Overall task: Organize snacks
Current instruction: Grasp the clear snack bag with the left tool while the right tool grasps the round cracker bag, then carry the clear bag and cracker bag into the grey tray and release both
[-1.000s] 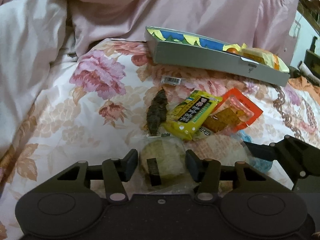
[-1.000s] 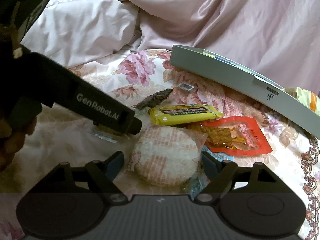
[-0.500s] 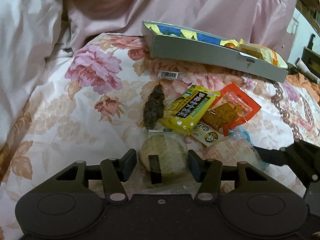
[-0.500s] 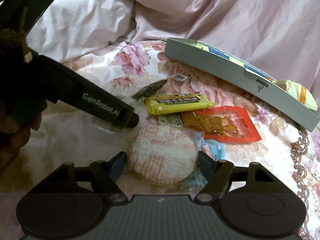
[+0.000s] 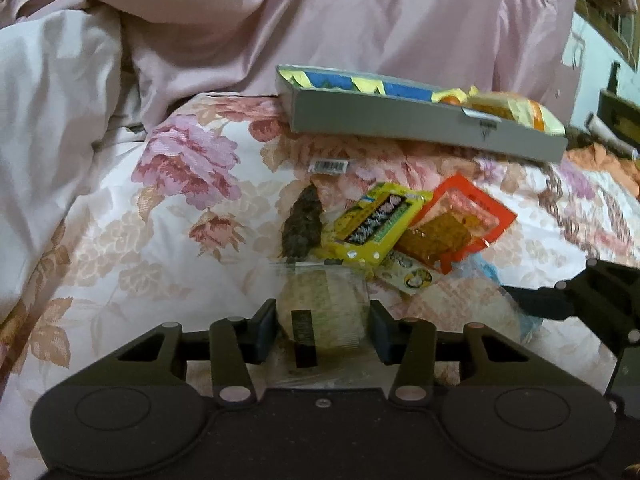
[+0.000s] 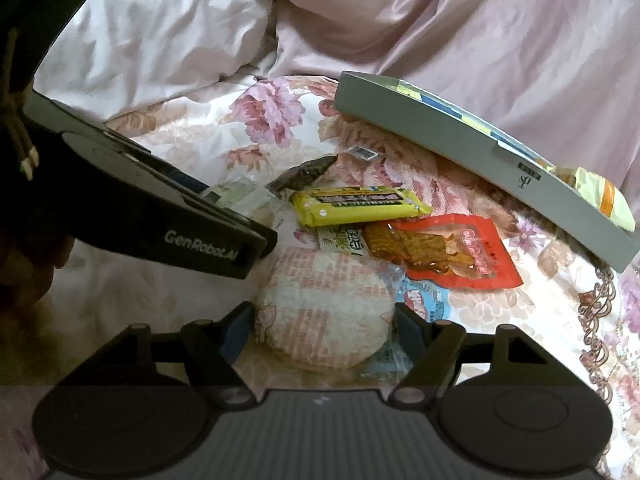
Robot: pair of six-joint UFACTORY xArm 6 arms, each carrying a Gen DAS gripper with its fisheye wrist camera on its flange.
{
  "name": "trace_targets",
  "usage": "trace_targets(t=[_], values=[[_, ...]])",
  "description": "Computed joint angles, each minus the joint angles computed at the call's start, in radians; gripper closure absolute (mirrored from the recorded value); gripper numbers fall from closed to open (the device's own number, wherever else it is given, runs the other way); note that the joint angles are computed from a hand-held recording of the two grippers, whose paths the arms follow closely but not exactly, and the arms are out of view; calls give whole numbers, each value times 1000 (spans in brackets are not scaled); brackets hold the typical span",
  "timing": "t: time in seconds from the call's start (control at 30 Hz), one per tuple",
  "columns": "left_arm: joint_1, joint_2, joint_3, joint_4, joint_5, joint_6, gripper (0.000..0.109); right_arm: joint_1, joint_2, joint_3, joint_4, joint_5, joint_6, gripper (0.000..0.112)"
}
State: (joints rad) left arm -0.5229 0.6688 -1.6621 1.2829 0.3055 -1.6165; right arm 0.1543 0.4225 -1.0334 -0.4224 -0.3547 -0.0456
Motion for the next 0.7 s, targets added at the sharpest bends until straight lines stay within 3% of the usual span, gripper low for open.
trace_targets(t=[0.13,0.23,0.3,0.7], values=[[5,-18,10,185,-7,-241,59,37,-7,31,173,-33,-207,37],[-4,-33,11,304,24,-368,59,95,4,58,401,-125,-494,37],[-11,-37,7,327,45,-399,59,119,25,63,484,-211,-631,37],[-48,-42,-35,258,124,-349,59,94,12,72,463,-302,-587,37]])
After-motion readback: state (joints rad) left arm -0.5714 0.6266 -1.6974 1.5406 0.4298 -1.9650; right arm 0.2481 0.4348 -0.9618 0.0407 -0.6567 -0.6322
